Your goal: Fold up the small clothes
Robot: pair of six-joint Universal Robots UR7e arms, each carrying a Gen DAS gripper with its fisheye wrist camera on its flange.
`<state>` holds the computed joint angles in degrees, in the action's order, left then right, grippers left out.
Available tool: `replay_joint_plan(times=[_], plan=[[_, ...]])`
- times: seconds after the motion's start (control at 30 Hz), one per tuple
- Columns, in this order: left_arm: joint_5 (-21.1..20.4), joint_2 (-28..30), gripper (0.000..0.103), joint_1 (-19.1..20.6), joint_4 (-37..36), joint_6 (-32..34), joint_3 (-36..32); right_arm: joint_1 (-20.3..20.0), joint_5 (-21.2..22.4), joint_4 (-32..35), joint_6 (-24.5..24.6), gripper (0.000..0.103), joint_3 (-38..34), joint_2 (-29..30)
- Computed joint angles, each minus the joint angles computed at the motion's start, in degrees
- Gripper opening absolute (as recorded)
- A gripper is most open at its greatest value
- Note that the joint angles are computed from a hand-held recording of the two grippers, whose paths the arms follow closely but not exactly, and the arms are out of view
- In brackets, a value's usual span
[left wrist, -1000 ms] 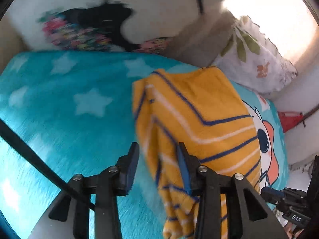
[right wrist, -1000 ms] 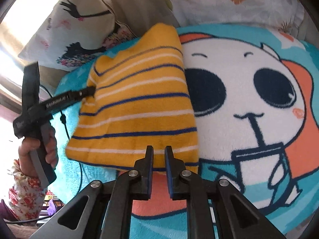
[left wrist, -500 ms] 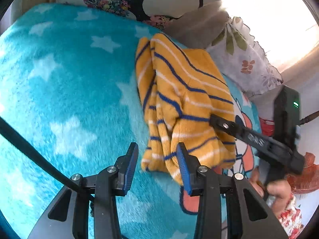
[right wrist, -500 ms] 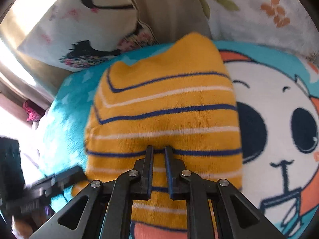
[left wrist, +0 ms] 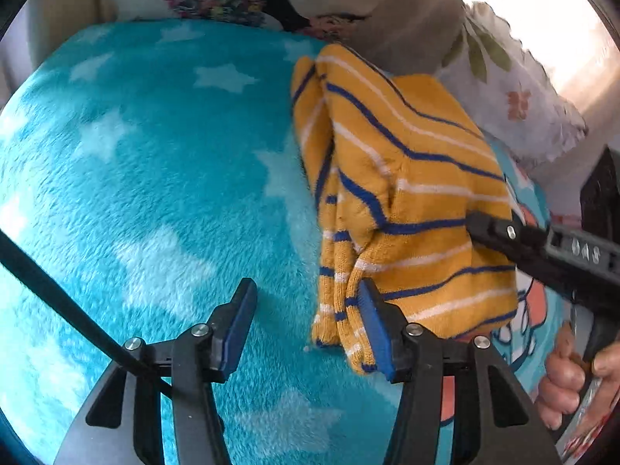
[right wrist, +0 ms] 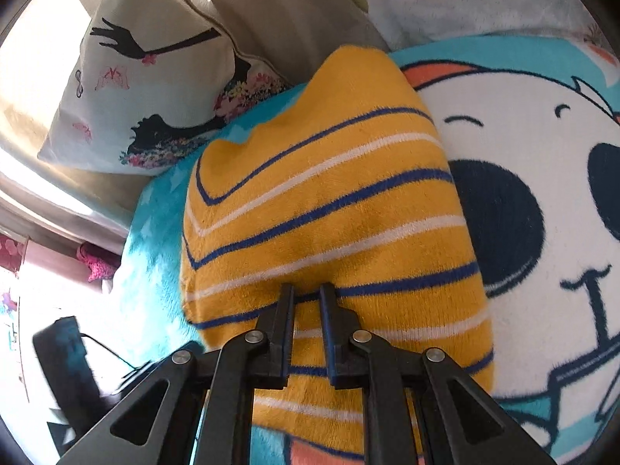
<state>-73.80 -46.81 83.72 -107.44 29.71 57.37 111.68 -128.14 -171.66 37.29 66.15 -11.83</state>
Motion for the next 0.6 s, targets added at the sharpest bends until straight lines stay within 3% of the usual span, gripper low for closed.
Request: replay_joint_plan(times=[0.13,0.27,0.4,0.5,0.6], plan=[[2.67,-1.58,0.052,-0.30,-5.54,-0.13,1.86,2.67,-2.55,0.57,-5.50,0.016,1.52,-0.47],[2.70,-1.81,0.052,0.28,-5.51,-5.03,-0.47,1.97,1.23,2.60,-4.40,0.016,6.83,-1.87],[2.98,-6.54,0.056,-0.76,-12.51,-5.30,6.44,0.61,6.44,-3.43,-2.23,0.016,14.63,-4.51],[2.96,-10.77,0.064,-2.22,-19.15,-5.14,13.17,1.05,4.14,-3.02,-2.32,0.021,17.68,-6.13],[3.50,-14.97,0.076,-4.13,-28.81,-3.19,20.91,1.44,3.14,-7.97,-2.59,0.021,23.15,-8.85]])
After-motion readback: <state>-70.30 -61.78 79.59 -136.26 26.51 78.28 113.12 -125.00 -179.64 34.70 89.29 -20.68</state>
